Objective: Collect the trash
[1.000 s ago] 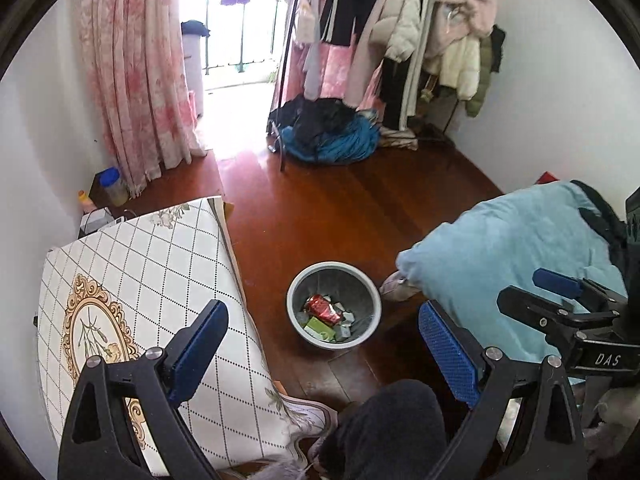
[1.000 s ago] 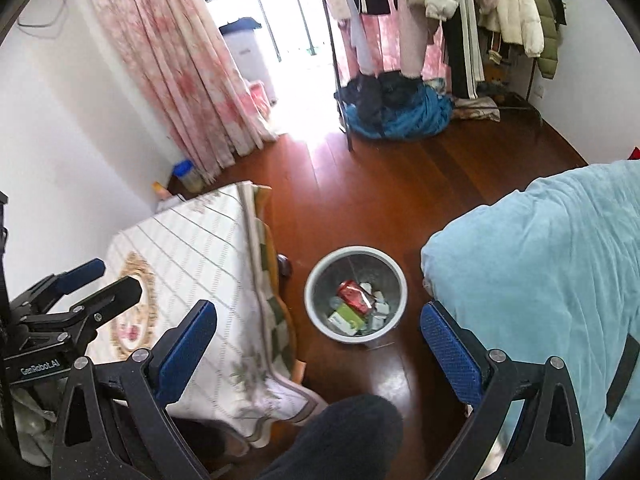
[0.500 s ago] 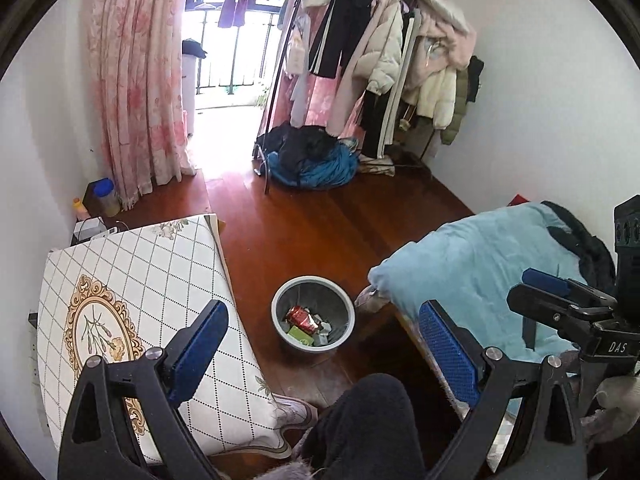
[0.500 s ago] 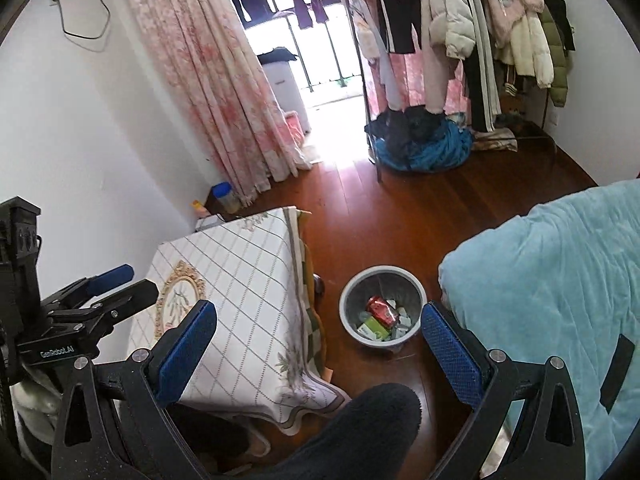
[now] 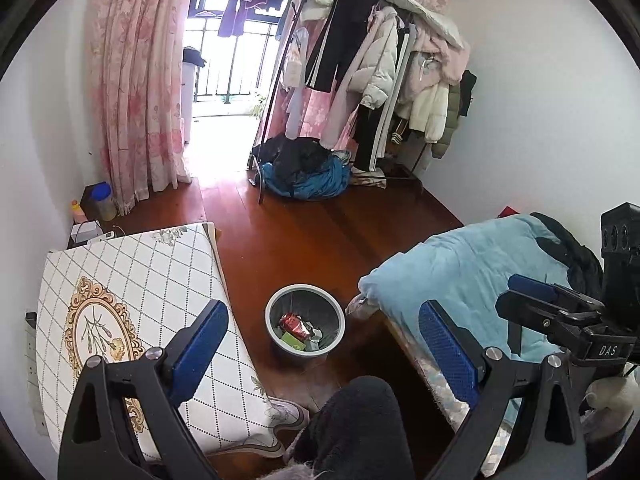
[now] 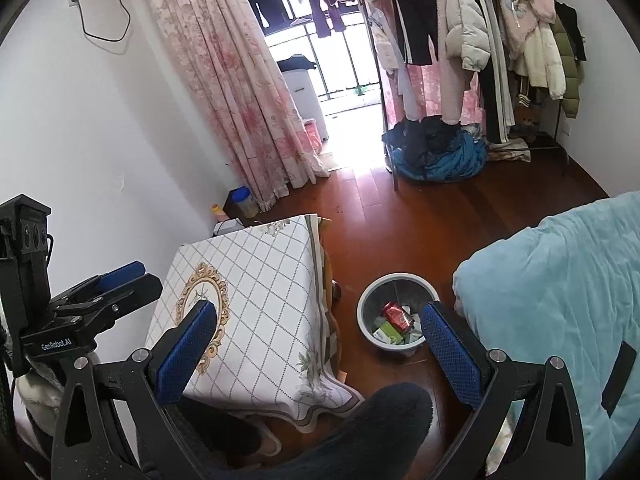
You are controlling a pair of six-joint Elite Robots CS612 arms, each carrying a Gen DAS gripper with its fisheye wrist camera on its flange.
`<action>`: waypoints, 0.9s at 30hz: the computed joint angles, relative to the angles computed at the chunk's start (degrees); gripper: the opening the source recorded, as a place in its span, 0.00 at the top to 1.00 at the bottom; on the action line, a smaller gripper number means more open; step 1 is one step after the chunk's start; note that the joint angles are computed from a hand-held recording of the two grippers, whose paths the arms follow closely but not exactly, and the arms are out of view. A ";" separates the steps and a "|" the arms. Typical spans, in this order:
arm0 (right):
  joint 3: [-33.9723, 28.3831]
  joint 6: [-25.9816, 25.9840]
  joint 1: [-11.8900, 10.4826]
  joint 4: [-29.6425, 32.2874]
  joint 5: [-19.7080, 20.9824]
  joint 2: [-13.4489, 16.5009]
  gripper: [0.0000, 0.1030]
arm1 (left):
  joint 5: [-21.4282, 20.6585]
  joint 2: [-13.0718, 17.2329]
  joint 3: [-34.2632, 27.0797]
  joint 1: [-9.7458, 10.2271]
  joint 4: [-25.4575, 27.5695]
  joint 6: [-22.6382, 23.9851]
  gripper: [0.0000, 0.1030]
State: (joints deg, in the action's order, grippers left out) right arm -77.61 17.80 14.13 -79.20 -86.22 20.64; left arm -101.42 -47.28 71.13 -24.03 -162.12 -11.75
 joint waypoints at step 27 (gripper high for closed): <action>-0.21 -0.28 0.31 1.22 0.12 -0.70 0.00 | -2.35 -0.85 0.89 0.10 -0.98 0.33 0.00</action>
